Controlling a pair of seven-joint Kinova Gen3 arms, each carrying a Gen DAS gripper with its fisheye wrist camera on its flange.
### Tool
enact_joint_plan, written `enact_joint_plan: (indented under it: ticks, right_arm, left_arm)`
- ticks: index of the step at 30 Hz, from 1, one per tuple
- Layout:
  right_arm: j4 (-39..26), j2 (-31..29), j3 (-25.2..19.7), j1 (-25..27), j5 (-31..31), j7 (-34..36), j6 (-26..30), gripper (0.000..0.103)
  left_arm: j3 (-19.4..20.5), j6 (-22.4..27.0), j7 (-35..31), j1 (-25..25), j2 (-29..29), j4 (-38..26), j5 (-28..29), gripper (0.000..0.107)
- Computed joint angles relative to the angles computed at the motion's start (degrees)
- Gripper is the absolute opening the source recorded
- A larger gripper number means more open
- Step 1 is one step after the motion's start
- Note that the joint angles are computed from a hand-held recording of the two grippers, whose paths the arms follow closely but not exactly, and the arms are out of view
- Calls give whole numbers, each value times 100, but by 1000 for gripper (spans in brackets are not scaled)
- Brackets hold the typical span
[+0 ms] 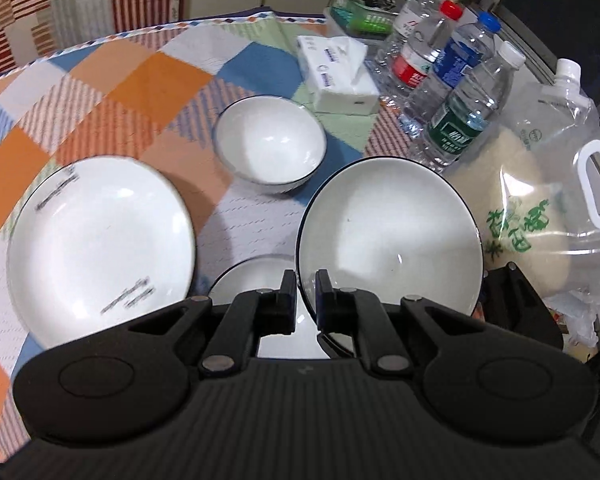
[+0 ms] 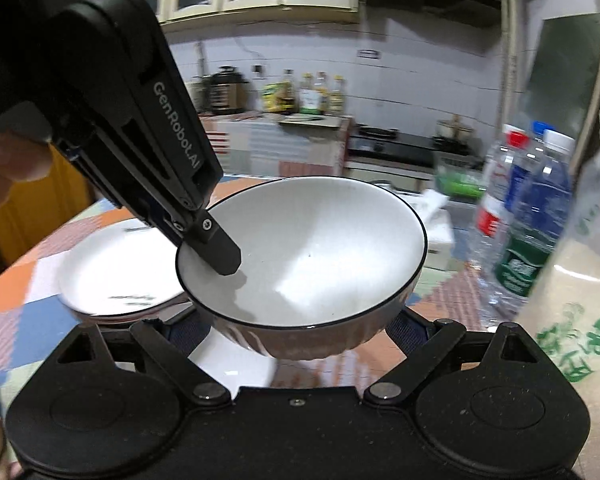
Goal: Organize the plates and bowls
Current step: 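Carry the held bowl over the large white bowl and lower it inside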
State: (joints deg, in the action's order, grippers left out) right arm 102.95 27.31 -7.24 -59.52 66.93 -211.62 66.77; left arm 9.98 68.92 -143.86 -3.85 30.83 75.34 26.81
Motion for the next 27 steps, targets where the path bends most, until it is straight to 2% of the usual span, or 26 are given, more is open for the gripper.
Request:
enact_joint_plan:
  ticks: [7, 11, 15, 23, 27]
  right_arm:
    - [-61, 75, -57, -15, 197, 135, -496, 97]
    - [-355, 211, -34, -13, -133, 499, -608, 96]
    - [-300, 230, 104, 20, -199, 565, -912, 96]
    - [-328, 118, 162, 294, -711, 1523, -1566, 96]
    - [-471, 167, 200, 317, -1049, 2105, -1597, 96]
  left_arm:
    - [-159, 164, 79, -187, 107, -15, -137, 8]
    - [-228, 222, 257, -126, 181, -47, -387, 8]
    - [-249, 167, 347, -88, 226, -35, -545, 8]
    - [-229, -281, 296, 81, 228, 147, -880, 8]
    - [-217, -502, 250, 142, 190, 281, -992, 8]
